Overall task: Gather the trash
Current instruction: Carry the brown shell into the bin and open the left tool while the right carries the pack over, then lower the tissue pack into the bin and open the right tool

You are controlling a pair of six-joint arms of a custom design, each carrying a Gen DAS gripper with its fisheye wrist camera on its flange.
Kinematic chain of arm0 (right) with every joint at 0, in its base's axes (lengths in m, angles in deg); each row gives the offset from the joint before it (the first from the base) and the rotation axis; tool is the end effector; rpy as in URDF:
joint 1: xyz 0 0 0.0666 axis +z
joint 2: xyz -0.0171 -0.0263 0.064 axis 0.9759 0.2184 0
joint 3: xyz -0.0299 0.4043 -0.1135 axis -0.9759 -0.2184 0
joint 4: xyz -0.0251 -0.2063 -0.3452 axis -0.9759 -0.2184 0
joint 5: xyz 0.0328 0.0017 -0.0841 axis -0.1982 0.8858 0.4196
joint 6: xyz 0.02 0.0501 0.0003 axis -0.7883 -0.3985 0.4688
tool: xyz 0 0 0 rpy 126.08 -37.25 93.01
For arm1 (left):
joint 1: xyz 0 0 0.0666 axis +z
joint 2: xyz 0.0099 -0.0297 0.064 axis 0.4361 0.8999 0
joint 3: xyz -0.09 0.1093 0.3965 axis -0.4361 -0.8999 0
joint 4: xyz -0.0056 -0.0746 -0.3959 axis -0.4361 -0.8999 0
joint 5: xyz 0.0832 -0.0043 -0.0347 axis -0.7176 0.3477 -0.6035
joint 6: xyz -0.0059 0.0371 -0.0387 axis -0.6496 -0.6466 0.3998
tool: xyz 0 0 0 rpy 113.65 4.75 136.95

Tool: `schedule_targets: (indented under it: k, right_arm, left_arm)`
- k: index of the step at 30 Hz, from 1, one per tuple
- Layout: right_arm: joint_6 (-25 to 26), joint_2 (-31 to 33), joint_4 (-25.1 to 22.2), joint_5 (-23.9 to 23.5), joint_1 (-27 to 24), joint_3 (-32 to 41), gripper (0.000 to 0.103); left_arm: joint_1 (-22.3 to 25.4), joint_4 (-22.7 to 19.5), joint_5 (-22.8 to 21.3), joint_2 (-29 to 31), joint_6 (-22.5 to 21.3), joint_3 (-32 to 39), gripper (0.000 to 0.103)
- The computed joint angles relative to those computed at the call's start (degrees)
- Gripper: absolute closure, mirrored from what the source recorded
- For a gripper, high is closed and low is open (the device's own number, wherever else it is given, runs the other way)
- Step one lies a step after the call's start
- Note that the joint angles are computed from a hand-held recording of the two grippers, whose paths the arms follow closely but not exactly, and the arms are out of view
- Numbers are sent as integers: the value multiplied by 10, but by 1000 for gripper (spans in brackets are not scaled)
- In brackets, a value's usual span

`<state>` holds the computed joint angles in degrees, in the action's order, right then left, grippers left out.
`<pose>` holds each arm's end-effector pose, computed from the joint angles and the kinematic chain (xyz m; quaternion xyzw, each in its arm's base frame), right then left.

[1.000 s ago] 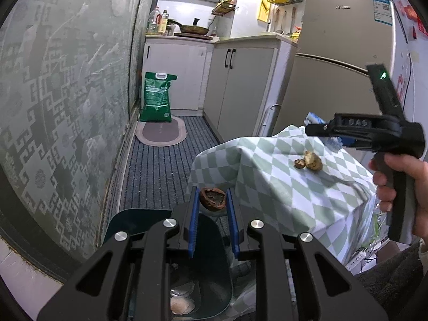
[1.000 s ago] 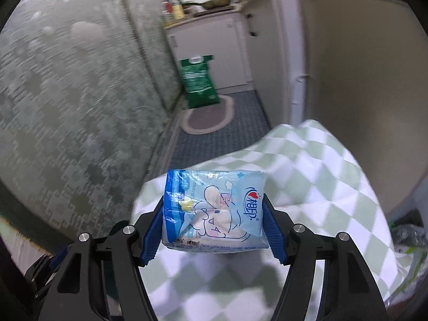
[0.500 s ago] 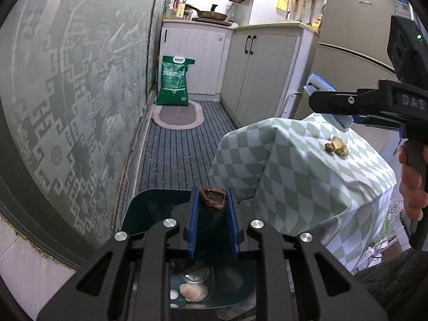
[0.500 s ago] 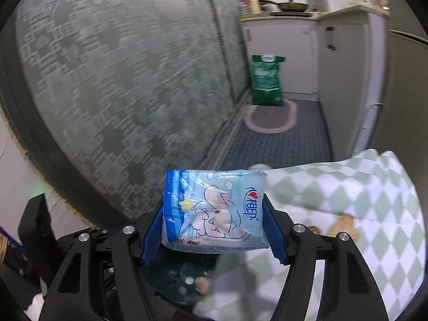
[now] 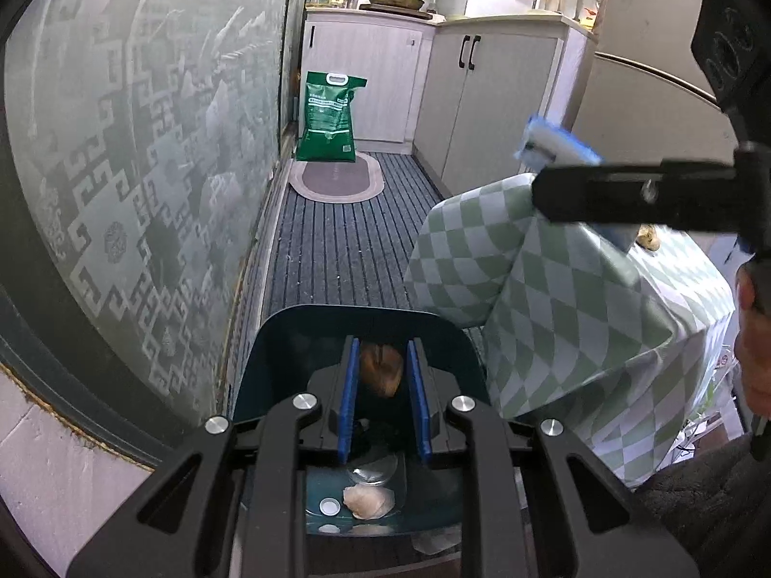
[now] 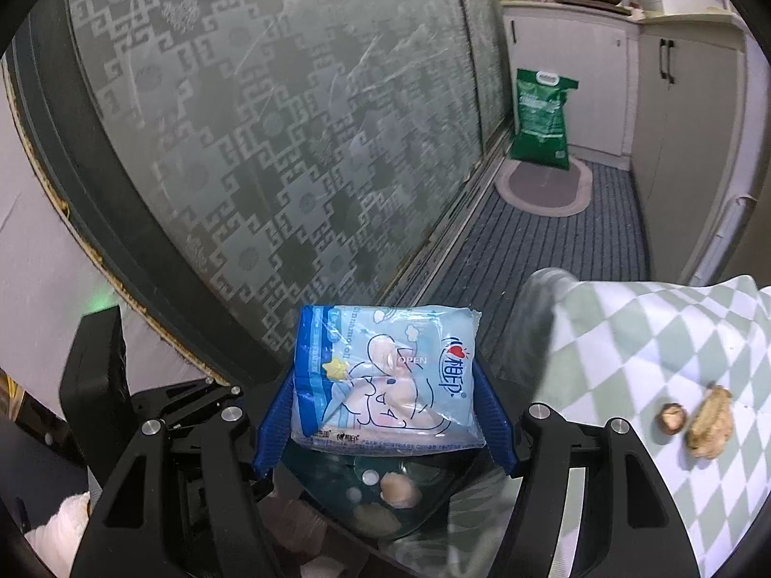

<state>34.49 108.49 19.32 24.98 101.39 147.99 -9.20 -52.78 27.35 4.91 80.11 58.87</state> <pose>0.4214 0.2088 0.3192 -0.4189 0.8176 0.2896 0.2688 0.2794 -0.1732 0.2442 -0.1633 0.8967 0.0034 0.4114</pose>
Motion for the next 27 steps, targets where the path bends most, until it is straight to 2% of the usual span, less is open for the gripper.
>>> schedule_targets:
  k: [6,10,14,23,25,26,27]
  right_arm:
    - [5,10,-8,10,16,2,36]
    - [6,14,-6,21,24,3,36]
    - [5,19,-4,29,32,2,36]
    - [1,31,-10,29,44,7,35]
    - [2,33,-13,29,45,8,33]
    - [3,35,-17,25,46,10,26]
    - [1,37,-21,23,47,12,23]
  left_arm:
    - [1,0,-3,-15,5,-11,81]
    - [-1,5,-11,-29,6,-20,89]
    - [-3,7,-22,-45,12,-28,90]
    - [-5,13,-38,-76,17,-42,90]
    - [-5,11,-39,-79,17,-43,90]
    - [-5,11,-39,-81,17,-44,90]
    - [-6,12,-40,-82,18,-45,90]
